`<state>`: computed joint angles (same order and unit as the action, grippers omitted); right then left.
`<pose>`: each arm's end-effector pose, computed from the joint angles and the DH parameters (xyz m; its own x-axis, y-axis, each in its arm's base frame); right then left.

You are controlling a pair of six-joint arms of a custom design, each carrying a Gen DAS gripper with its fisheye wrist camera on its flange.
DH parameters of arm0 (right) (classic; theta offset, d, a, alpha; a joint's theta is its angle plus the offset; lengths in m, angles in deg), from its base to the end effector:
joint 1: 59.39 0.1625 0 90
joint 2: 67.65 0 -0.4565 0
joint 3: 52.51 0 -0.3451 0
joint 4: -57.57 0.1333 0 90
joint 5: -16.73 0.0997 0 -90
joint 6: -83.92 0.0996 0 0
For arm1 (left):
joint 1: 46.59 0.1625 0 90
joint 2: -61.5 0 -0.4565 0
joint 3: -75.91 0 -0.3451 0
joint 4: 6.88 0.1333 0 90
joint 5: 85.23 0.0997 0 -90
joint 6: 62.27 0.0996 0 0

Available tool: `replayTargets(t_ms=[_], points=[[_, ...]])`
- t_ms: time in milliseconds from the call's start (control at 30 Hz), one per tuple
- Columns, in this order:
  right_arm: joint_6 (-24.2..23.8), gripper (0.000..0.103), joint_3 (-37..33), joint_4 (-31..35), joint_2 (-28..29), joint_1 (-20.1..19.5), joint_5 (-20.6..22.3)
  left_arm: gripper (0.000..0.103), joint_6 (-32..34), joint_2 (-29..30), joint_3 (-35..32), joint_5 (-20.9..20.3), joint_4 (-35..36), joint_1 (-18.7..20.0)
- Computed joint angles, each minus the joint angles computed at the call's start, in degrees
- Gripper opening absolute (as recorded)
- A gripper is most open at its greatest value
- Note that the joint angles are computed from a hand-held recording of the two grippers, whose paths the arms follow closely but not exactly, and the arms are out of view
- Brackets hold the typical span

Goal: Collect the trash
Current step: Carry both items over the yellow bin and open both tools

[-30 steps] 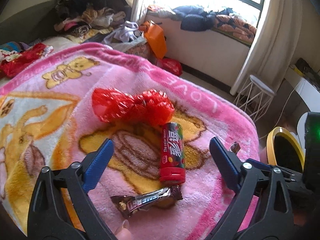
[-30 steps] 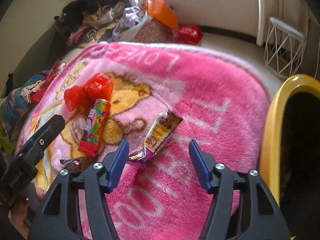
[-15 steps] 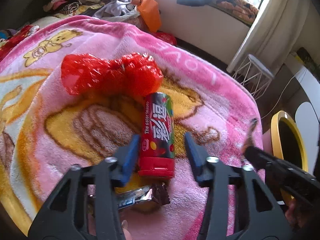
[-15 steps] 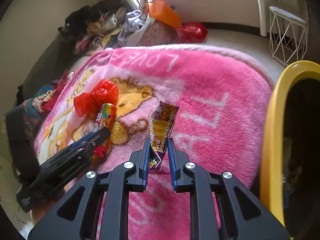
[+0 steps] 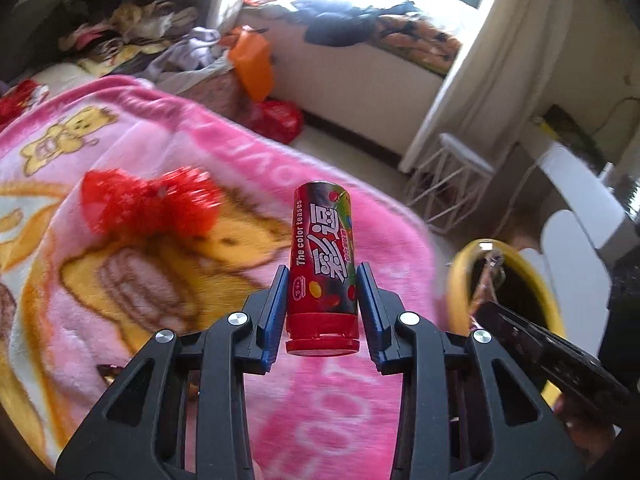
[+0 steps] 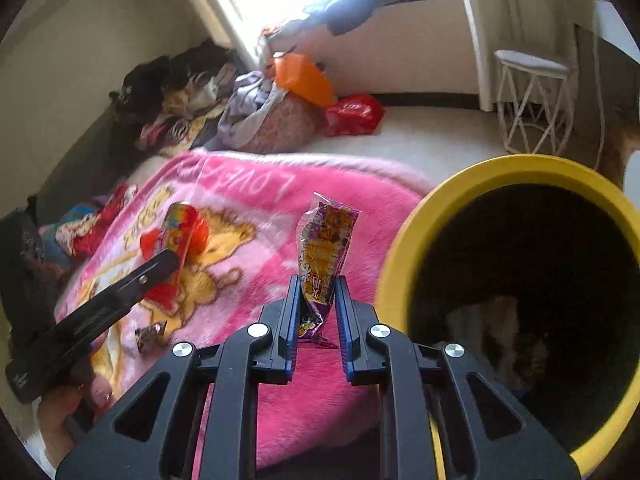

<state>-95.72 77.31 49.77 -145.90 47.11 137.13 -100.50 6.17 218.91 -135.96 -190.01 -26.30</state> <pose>0.1648 -0.2646 0.2077 -0.9320 0.1096 0.3455 -0.1906 0.6626 -0.7243 -0.2886 -0.3160 0.1259 -0.8330 0.3404 -0.4361 0.5324 0.7076 -0.4647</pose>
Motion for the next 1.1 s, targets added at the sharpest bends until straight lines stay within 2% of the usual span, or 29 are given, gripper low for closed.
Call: replayTargets(t_ms=[200, 533, 800, 900, 1100], points=[[-0.6, 0.016, 2.8, 0.2, -7.6, -2.0, 0.7, 0.028, 1.2, 2.6, -1.0, -2.4, -3.2, -3.6], [-2.8, 0.016, 5.5, 2.7, -17.2, -7.0, 0.0, 0.028, 3.5, 6.2, -2.6, -6.2, -5.4, -7.0], [-5.7, 0.016, 6.5, 5.3, -22.1, -11.5, 0.0, 0.028, 5.0, 8.5, -3.7, -8.6, -6.1, -8.6], [-5.7, 0.016, 6.6, 5.7, -22.9, -12.1, 0.7, 0.028, 5.8, 9.7, -4.4, -9.6, -6.1, -9.2], [-6.4, 0.017, 7.1, 7.7, -26.7, -16.4, -2.1, 0.028, 7.2, 12.1, -5.9, -11.4, -6.3, -9.9]])
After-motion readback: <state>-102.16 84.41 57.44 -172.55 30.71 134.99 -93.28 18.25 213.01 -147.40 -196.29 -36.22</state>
